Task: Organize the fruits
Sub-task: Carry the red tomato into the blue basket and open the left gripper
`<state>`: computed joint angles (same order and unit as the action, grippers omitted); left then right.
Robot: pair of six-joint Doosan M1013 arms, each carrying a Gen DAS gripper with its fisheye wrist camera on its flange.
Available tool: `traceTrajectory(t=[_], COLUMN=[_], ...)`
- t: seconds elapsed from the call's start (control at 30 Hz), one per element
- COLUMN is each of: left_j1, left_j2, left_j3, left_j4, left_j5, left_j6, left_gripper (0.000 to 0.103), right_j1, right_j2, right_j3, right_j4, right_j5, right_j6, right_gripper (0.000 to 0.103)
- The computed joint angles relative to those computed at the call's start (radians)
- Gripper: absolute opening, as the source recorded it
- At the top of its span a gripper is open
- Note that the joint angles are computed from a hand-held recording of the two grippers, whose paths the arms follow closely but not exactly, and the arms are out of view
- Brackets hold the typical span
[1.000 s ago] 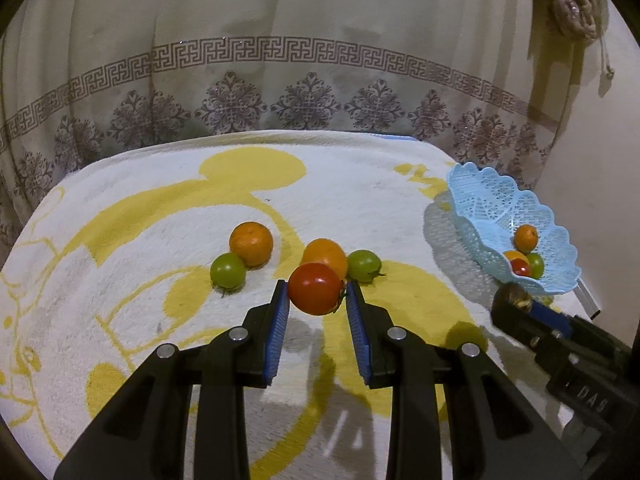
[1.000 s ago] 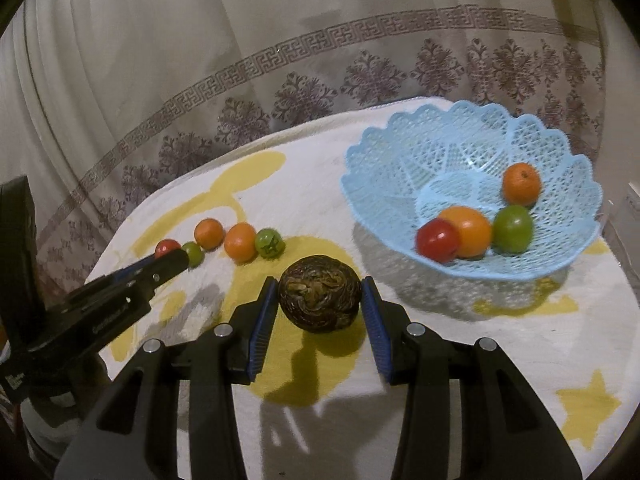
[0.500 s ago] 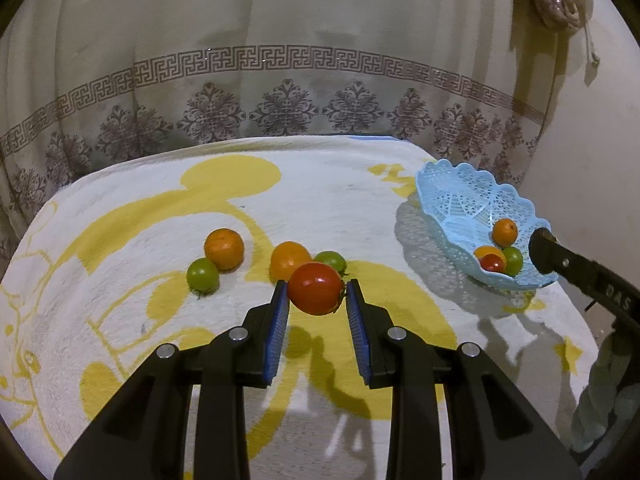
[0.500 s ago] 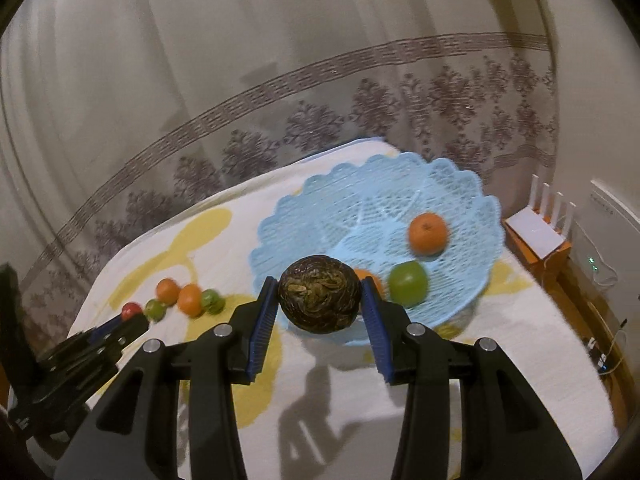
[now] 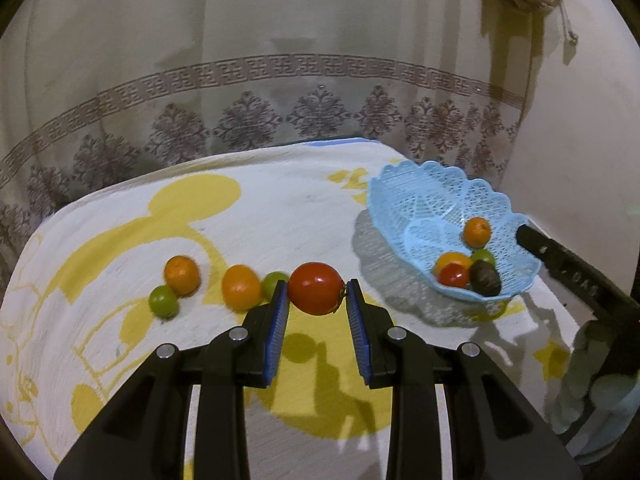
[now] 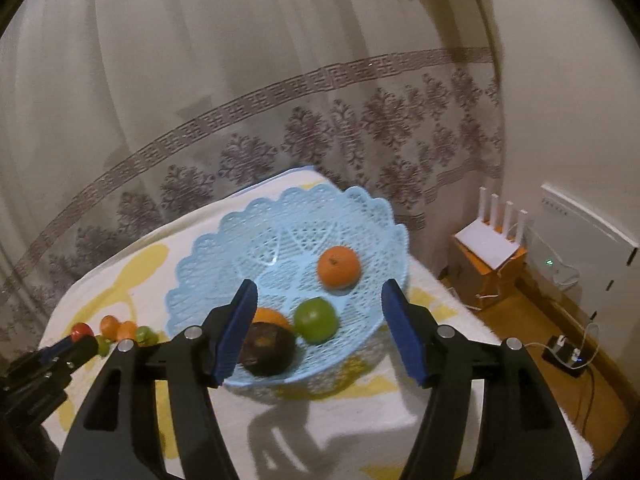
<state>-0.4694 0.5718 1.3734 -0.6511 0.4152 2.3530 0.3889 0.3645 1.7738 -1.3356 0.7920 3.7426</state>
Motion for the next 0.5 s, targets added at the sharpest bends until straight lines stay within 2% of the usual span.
traceTrajectory(t=[0.17, 0.33, 0.5], left_j1=[-0.016, -0.025, -0.039], left_j2=[0.018, 0.045, 0.069], left_j3=[-0.037, -0.083, -0.120], left_j4=[-0.034, -0.094, -0.068], left_j5=[0.039, 0.101, 0.137], left_j6=[0.035, 0.080, 0.044], left_gripper=[0.030, 0.030, 0.030], right_j1=[0.016, 0.028, 0.019], right_j2=[0.024, 0.028, 0.025], right_j3=[-0.013, -0.002, 0.003], right_j4=[0.006, -0.018, 0.015], right_j5=[0.109, 0.192, 0.184], right_j6=[0.018, 0.114, 0.134], right_gripper=[0.066, 0.066, 0.066])
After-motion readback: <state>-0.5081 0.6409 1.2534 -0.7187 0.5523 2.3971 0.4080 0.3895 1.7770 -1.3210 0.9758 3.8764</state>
